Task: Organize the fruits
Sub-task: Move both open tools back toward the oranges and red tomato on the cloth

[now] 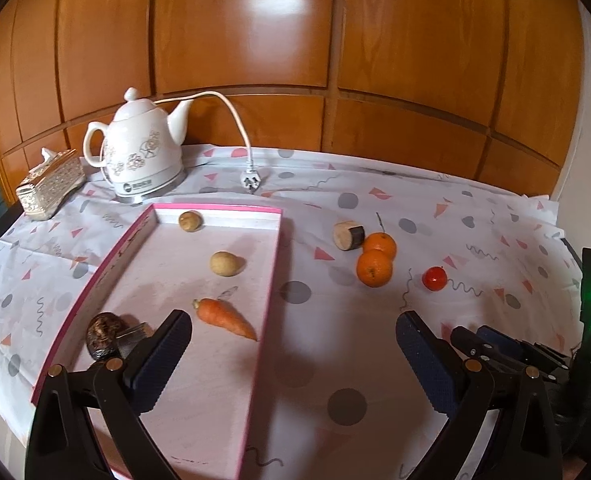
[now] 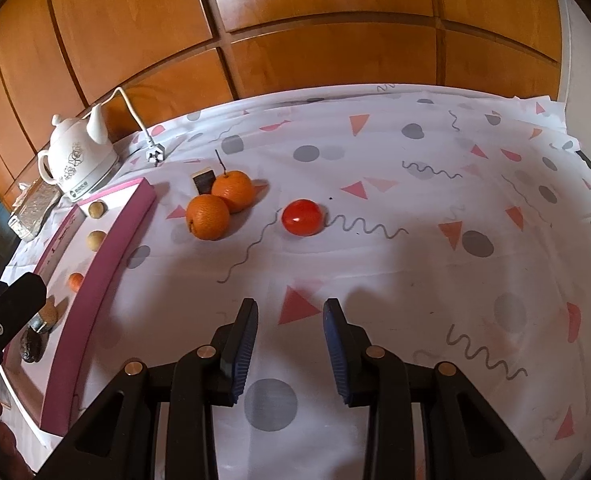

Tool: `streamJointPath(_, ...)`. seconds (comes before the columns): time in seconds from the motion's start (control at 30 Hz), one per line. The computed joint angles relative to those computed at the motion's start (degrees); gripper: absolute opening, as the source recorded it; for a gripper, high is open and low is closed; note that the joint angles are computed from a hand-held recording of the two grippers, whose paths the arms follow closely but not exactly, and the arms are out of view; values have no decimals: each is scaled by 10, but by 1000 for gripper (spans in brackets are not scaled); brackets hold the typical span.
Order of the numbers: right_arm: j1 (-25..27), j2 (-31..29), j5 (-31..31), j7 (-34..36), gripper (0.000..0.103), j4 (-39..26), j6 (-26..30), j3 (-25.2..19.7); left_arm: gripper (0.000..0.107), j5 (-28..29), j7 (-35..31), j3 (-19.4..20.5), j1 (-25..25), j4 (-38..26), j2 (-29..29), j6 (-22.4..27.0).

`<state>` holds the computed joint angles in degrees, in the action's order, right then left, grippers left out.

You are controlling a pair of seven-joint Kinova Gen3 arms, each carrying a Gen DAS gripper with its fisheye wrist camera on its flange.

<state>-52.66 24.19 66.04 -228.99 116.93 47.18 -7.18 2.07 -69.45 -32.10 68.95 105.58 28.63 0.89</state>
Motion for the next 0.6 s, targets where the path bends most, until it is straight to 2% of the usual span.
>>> streamJointPath(0.23, 7, -3, -4, 2, 34, 6, -6, 2, 103, -14, -6, 22, -10, -23, 9, 11)
streamJointPath(0.6, 25, -12, -2, 2, 34, 17, -13, 5, 102, -61, 15, 88, -60, -70, 27, 42)
